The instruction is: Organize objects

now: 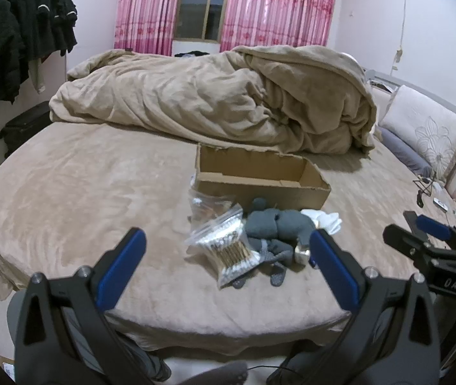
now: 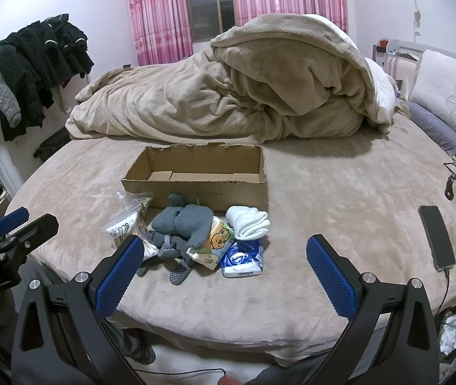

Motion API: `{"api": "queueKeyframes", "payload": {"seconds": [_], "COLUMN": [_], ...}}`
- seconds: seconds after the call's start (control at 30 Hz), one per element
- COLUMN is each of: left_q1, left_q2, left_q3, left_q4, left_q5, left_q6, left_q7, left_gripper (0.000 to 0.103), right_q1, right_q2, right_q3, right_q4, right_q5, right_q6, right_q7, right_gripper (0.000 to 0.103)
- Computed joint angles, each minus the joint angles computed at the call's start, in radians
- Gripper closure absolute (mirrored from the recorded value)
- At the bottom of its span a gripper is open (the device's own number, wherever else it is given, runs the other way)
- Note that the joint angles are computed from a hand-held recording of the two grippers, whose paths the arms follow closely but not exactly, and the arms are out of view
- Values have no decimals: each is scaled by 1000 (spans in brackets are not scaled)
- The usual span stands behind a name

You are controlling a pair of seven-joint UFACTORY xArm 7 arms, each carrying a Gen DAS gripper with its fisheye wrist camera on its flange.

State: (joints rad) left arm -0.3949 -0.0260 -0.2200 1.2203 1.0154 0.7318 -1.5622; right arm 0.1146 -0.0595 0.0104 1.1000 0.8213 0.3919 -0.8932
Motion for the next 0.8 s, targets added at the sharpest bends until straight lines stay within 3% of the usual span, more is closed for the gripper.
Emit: {"api": "queueKeyframes", "payload": {"seconds": [0.8], "left_q1": [-7], "left_q2": [15], "left_q3": [9], "left_q4": [15], "left_q5": [-13], "left_q6": [-1], "left_q7": [16], "left_gripper": [0], "right_q1": [0], "right_q2": [0], "right_q3": [0], "right_q4": [3], "right_q5": [-4], "right_q6": [12], "right_q7": [9], "right_gripper": [0]}}
